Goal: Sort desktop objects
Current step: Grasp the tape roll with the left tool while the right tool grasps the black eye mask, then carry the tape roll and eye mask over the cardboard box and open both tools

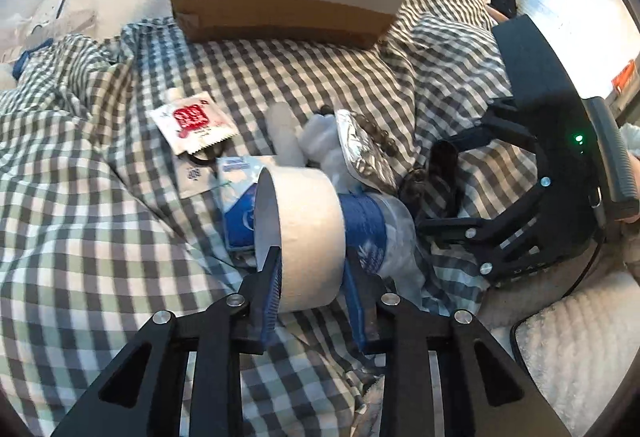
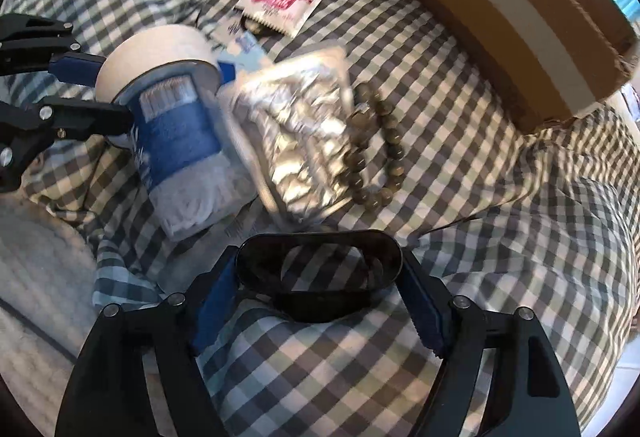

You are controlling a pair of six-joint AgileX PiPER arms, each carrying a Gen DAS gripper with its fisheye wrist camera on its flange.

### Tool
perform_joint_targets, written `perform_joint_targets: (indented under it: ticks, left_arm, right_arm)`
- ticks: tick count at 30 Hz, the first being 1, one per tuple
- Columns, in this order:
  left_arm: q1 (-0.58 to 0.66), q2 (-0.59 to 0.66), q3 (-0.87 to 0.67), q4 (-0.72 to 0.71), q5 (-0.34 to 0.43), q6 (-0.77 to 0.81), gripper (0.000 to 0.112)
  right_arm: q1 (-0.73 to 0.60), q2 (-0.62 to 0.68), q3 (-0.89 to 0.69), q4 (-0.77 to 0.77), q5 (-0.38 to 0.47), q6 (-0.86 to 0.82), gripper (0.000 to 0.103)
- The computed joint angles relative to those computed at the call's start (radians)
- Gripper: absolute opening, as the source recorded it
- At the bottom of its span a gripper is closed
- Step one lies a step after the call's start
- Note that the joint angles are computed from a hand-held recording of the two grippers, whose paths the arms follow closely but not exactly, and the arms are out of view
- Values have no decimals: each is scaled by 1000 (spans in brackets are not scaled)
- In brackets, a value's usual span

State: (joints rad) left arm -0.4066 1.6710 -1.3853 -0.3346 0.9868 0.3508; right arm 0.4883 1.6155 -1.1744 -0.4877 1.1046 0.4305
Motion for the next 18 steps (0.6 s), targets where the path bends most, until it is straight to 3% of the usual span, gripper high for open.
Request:
perform_joint_targets:
  ticks: [18]
  left_arm:
    - [23, -15, -111, 83, -20, -68, 29]
  right_arm:
    - [34, -94, -91, -99, 49, 15, 76]
